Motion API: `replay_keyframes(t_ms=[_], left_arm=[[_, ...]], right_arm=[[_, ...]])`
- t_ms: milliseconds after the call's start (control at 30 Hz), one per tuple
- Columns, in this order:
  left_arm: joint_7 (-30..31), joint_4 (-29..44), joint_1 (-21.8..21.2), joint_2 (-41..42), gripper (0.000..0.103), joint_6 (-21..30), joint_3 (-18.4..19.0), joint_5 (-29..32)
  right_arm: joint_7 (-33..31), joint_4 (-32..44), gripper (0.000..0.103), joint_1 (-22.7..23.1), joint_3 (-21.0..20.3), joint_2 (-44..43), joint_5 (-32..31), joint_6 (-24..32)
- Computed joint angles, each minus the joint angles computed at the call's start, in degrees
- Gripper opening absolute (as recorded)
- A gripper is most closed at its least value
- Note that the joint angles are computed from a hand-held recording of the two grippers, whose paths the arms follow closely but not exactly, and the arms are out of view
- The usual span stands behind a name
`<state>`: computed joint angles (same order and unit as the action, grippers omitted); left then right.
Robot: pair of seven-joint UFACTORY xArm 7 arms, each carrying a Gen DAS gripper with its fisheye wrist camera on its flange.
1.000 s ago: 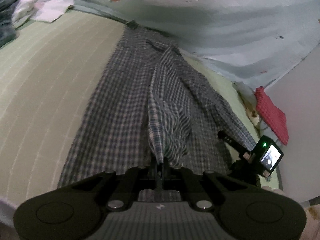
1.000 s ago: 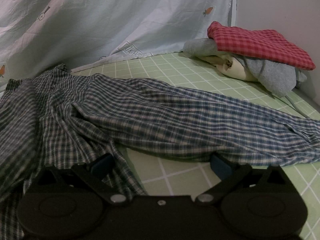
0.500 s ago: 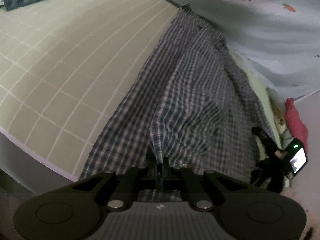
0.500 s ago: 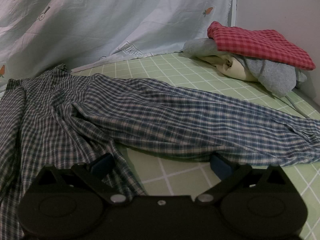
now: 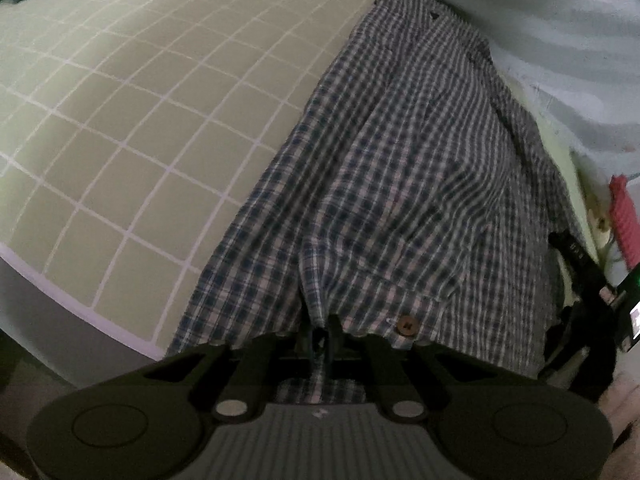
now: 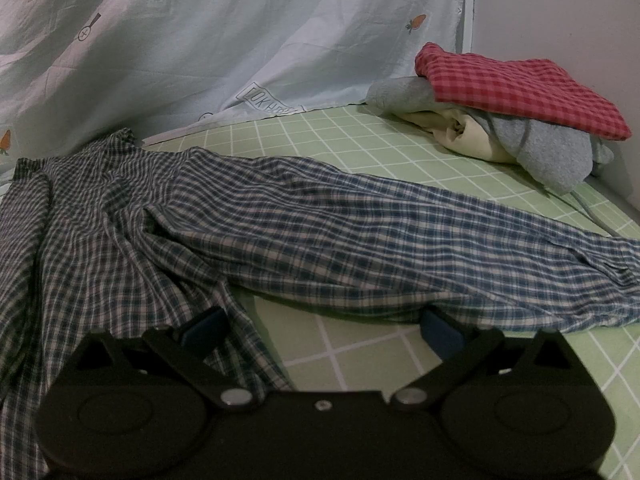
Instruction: Fold clothes
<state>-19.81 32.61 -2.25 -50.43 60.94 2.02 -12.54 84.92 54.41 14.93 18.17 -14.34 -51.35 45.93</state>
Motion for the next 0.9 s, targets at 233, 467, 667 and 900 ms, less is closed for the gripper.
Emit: replay_keyframes(t_ms=[233, 467, 667, 900], left_arm=[[5.2, 6.7, -0.2, 2.4, 0.052, 1.8, -1.5, 6.0], [8.3, 12.3, -0.6, 7.3, 0.056, -3.5, -2.1, 7.4], [10.5, 16.5, -1.5, 12.7, 0.063, -8.7, -2.4, 6.9], [10.8, 19.2, -1.9, 19.1, 0.064, -12.0, -2.1, 5.5]], right_arm=[[-0.3, -0.2, 0.103, 0.1, -0.1, -0.3, 0.3, -0.2], [-1.0, -0.5, 0.103, -0.1, -0.2, -0.7, 0.9, -0.8], [-5.4, -3.5, 0.103, 0.5, -0.9, -4.8, 6.7, -2.3], [0.0, -11.3, 0.103, -4.5, -0.9, -16.4, 17.0, -4.4]])
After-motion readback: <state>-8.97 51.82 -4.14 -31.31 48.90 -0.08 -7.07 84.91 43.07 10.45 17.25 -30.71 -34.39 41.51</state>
